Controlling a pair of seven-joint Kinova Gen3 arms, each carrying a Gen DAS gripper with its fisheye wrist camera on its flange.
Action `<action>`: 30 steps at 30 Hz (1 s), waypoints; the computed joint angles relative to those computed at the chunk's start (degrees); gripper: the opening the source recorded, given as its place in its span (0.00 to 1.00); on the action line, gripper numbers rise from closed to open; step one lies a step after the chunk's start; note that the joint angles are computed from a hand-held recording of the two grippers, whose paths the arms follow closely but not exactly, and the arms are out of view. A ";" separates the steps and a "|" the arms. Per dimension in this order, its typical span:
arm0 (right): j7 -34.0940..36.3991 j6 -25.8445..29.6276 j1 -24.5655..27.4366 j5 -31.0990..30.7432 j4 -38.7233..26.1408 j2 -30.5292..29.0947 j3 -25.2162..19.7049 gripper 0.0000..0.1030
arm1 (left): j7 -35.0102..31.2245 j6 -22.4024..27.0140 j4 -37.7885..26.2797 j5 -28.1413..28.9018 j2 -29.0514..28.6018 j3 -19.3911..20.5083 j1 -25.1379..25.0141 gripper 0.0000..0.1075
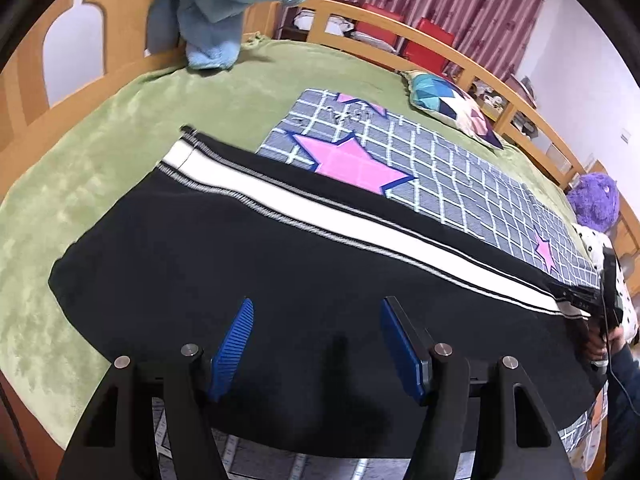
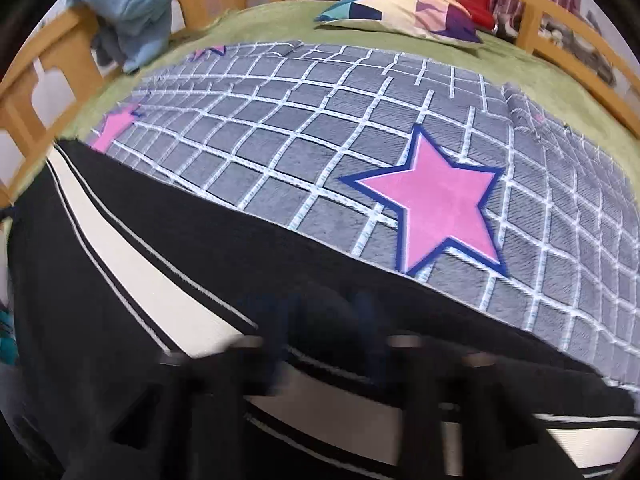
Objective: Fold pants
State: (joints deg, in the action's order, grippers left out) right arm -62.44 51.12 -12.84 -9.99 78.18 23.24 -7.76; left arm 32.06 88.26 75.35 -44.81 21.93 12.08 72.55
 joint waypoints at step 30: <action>-26.60 -13.76 1.43 -2.83 22.69 -19.95 0.66 0.47 | -10.45 -10.73 20.17 2.63 -15.28 2.95 -24.18 0.57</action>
State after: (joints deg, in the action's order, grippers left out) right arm -89.04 37.36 -11.40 -12.82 100.87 3.29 -7.10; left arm 21.61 77.53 95.52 -42.18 6.65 15.02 48.37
